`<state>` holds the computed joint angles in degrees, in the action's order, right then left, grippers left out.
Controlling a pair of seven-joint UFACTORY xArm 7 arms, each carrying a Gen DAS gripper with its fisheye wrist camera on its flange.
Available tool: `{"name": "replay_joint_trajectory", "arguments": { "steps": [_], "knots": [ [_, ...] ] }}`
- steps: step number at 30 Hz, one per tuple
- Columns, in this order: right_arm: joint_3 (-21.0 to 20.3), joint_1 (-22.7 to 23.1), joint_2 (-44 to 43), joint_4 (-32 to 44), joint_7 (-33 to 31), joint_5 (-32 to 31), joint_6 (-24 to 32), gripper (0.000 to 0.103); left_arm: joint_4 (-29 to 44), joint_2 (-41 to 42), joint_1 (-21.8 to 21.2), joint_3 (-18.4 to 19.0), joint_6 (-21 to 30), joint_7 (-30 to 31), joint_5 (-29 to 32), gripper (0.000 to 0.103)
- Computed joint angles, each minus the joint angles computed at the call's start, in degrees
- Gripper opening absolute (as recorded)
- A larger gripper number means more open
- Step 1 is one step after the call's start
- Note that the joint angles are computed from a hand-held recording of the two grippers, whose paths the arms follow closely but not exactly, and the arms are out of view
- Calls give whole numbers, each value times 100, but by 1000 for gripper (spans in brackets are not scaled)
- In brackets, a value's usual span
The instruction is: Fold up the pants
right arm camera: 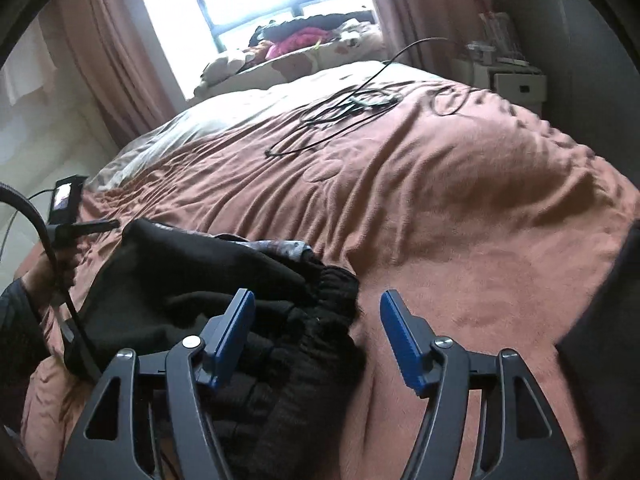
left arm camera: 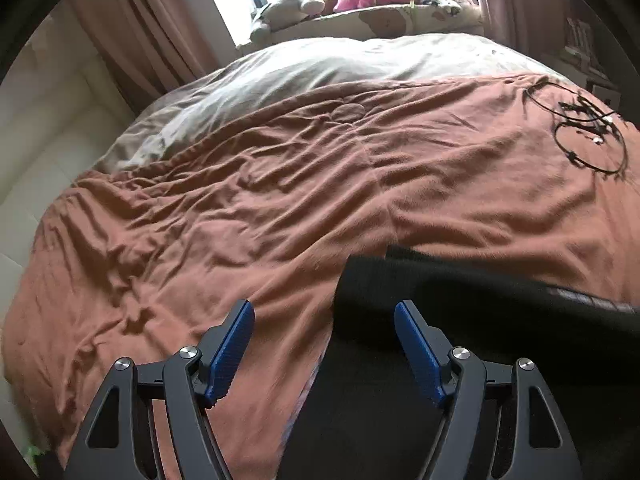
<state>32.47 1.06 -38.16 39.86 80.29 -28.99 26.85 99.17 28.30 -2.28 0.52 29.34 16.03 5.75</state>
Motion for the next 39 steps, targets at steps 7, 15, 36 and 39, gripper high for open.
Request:
{"name": "replay_joint_trajectory", "arguments": {
  "steps": [7, 15, 36, 39],
  "knots": [
    [-111, 660, -392, -93, -125, 549, 397, 64, -1178, -1112, 514, -285, 136, 829, -798, 75],
    [-254, 1250, -912, -461, -76, 1243, 260, 64, -2383, -2270, 831, -164, 387, 1941, -1984, 75],
    [212, 1194, -1162, -1090, 922, 1972, -761, 74, -3748, -3336, 1147, 827, 1468, 3198, -4070, 75],
    [318, 1035, -1009, -1214, 1234, 2003, -1112, 74, -3620, -3108, 1288, 857, 1732, 3183, -4281, 75]
  ]
}}
